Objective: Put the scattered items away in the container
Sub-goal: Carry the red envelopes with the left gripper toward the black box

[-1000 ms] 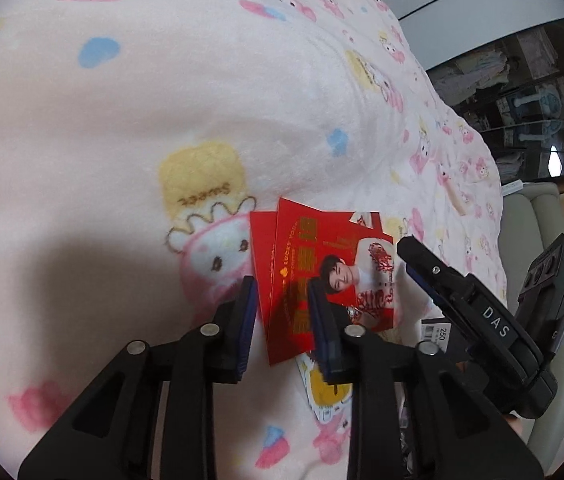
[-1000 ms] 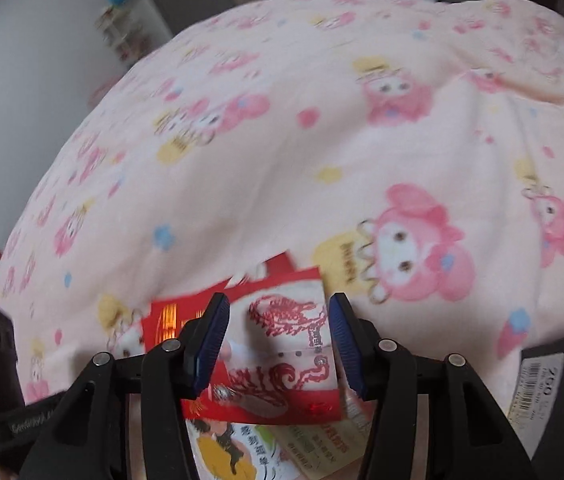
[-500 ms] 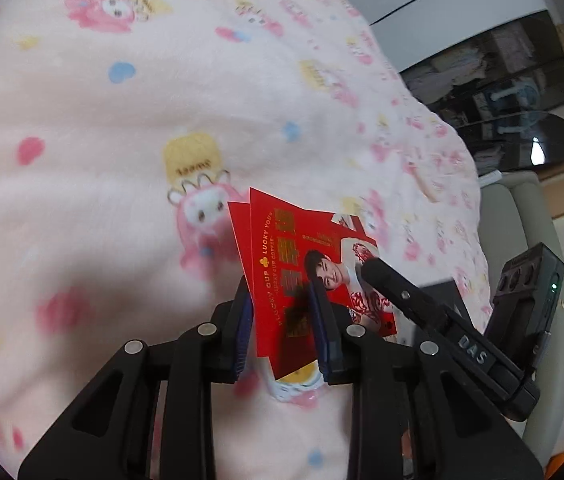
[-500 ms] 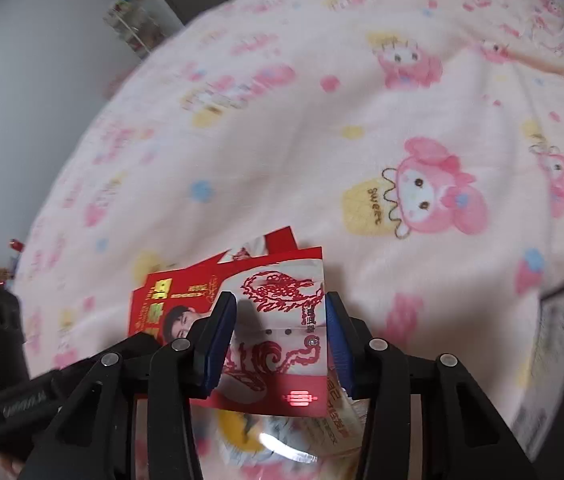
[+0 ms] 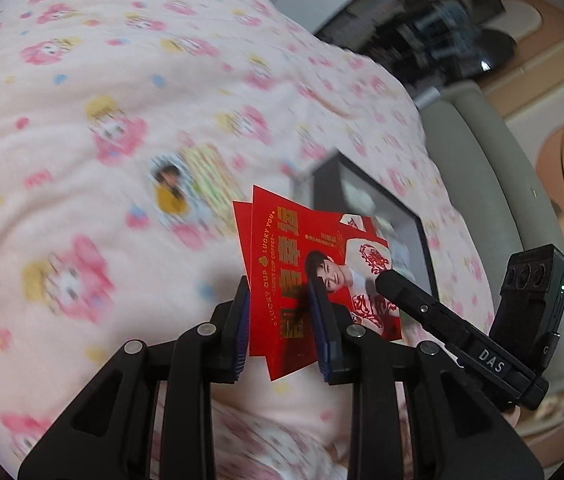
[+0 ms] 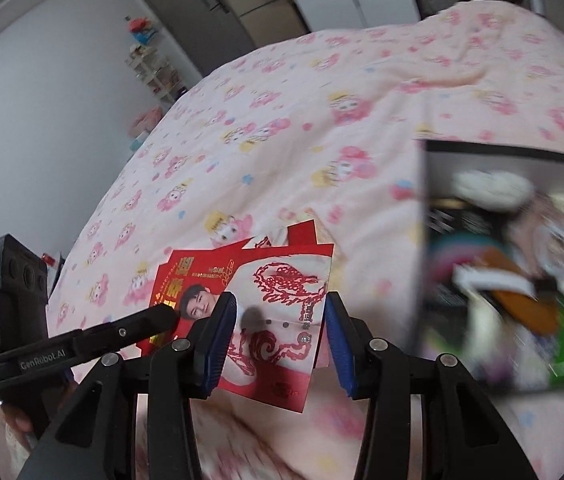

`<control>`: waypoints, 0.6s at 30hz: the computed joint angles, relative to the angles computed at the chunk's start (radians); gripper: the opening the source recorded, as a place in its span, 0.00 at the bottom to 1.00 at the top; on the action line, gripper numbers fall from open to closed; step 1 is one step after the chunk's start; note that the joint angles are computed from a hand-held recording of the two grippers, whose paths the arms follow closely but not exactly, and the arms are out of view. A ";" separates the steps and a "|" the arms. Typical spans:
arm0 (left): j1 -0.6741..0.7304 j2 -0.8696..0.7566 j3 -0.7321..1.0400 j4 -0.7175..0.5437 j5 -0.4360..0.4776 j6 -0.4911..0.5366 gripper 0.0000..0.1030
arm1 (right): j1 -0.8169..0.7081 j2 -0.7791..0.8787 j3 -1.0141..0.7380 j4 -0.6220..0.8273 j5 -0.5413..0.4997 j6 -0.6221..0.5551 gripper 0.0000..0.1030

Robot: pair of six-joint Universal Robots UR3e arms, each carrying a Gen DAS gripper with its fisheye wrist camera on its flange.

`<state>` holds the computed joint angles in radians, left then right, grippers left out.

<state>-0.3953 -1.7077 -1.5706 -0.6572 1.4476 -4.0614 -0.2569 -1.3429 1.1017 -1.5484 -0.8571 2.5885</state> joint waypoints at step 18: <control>-0.291 -0.766 0.950 -0.418 -0.147 0.043 0.30 | -0.553 -0.192 0.398 0.194 -0.181 -0.362 0.41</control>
